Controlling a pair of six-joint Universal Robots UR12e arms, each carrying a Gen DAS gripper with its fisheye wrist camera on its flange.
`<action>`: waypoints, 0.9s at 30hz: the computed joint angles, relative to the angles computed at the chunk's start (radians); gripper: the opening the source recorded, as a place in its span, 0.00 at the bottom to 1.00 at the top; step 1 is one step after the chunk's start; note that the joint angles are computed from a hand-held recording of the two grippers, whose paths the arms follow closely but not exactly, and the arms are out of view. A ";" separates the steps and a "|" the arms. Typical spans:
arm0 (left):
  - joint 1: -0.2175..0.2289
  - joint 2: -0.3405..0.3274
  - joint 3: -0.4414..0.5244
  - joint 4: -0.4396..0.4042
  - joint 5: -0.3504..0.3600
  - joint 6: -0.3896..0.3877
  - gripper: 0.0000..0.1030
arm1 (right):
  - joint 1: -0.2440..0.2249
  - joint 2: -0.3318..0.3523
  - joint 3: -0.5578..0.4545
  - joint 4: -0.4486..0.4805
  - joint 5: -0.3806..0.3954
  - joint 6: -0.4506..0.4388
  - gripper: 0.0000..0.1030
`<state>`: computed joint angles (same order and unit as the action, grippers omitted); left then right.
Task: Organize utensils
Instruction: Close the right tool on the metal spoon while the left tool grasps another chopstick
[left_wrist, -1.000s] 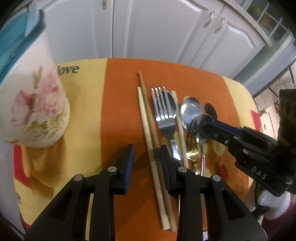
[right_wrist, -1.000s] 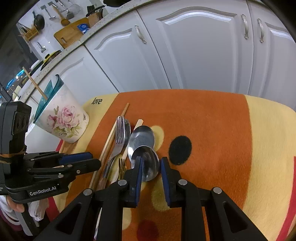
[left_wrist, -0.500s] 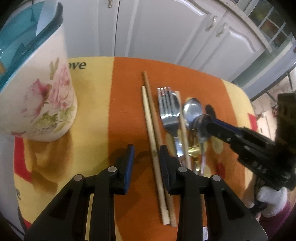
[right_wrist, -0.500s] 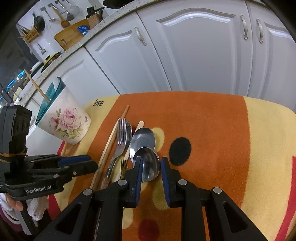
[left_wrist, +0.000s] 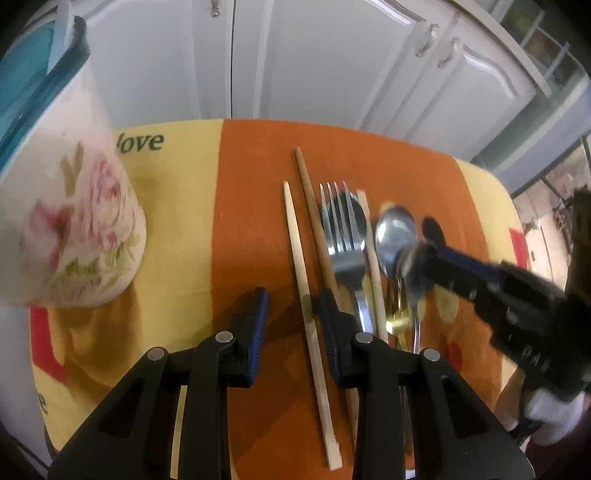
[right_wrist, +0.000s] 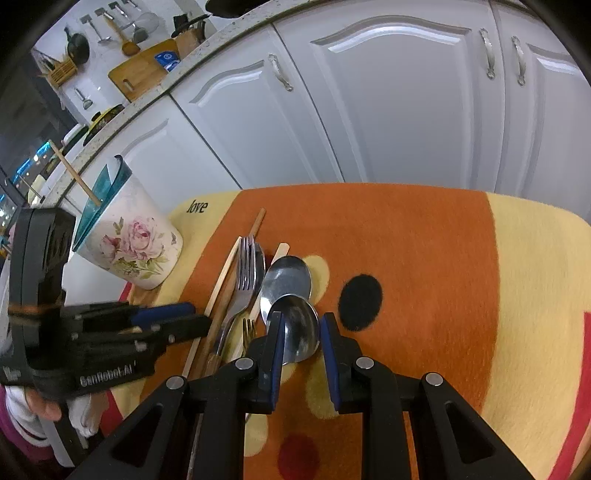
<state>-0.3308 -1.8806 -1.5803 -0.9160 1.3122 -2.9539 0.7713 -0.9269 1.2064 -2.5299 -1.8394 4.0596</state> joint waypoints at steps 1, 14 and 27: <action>-0.002 -0.007 0.010 -0.005 0.004 -0.003 0.26 | -0.001 0.002 -0.002 0.000 0.004 -0.003 0.19; 0.033 0.054 -0.073 -0.016 -0.069 0.104 0.04 | 0.011 -0.033 0.054 -0.022 0.017 -0.012 0.03; 0.026 0.028 -0.023 -0.026 -0.029 0.090 0.26 | 0.001 -0.053 0.083 -0.006 0.057 -0.005 0.17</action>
<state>-0.3050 -1.8527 -1.6038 -0.9422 1.2829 -2.8638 0.7722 -0.9796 1.2897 -2.5364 -1.7824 4.0546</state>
